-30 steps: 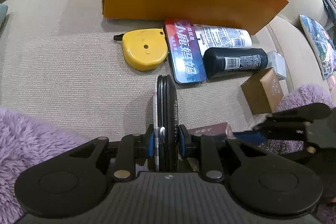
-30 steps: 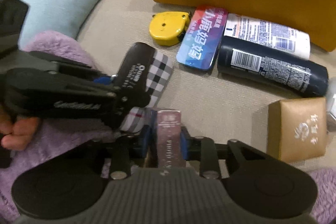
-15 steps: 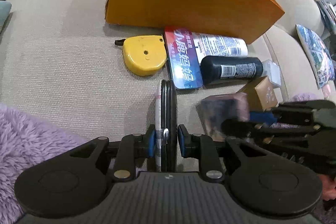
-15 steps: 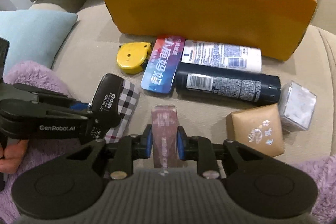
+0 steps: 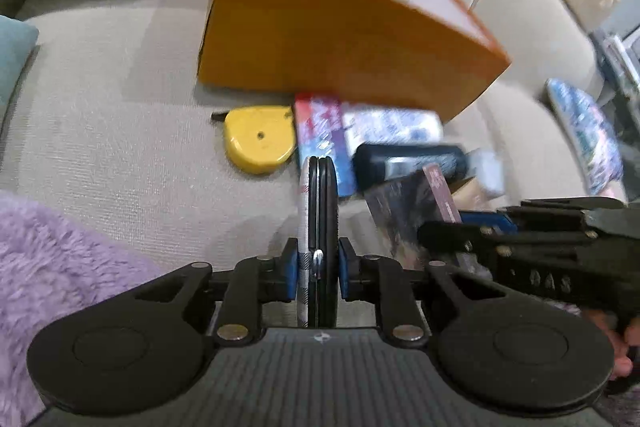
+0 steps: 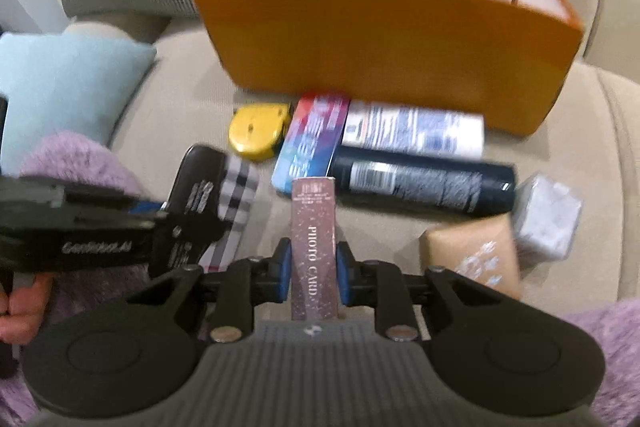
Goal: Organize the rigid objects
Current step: 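Lift both items and carry them over the orange box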
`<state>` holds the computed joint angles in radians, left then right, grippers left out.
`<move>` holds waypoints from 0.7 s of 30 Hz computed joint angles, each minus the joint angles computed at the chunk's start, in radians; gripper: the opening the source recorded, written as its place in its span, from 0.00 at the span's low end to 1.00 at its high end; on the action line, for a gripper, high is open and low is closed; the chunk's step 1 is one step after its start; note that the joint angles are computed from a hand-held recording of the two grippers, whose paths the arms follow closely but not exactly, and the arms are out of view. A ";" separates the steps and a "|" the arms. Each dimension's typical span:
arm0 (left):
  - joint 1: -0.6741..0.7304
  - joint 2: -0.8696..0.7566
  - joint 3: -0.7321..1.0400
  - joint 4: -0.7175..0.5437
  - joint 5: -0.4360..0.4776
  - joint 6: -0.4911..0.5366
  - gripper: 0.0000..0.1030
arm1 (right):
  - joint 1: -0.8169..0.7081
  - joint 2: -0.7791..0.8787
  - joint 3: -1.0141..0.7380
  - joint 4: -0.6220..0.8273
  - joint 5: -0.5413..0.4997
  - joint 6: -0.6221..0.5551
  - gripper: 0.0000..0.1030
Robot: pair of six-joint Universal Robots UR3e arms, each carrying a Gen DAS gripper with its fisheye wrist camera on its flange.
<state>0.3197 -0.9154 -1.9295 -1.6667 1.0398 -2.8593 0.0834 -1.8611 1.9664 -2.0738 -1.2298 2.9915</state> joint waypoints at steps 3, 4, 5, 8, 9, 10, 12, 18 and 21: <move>0.076 0.025 0.083 -0.110 -0.085 0.042 0.20 | -0.055 -0.025 -0.050 0.050 0.045 -0.018 0.22; 0.088 0.023 0.111 -0.124 -0.106 0.047 0.20 | -0.072 -0.030 -0.068 0.066 0.062 -0.026 0.22; 0.100 0.014 0.148 -0.139 -0.131 0.054 0.20 | -0.090 -0.031 -0.099 0.092 0.080 -0.033 0.22; 0.125 -0.040 0.258 -0.156 -0.204 0.060 0.20 | -0.147 -0.019 -0.192 0.156 0.146 -0.060 0.22; 0.122 -0.066 0.289 -0.140 -0.221 0.048 0.20 | -0.161 -0.010 -0.226 0.167 0.161 -0.066 0.22; 0.112 -0.099 0.319 -0.110 -0.234 0.023 0.20 | -0.172 0.006 -0.265 0.172 0.175 -0.069 0.22; 0.091 -0.168 0.378 -0.055 -0.261 -0.013 0.20 | -0.193 0.044 -0.339 0.178 0.201 -0.065 0.22; -0.064 -0.423 0.530 0.234 -0.185 -0.181 0.20 | -0.212 0.238 -0.571 0.155 0.233 -0.006 0.23; -0.113 -0.535 0.584 0.310 -0.152 -0.228 0.20 | -0.188 0.348 -0.676 0.124 0.191 0.032 0.23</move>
<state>0.2065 -1.4499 -1.3459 -1.3569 0.8881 -3.0869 -0.1051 -1.5131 1.2908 -1.9496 -1.0390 3.0240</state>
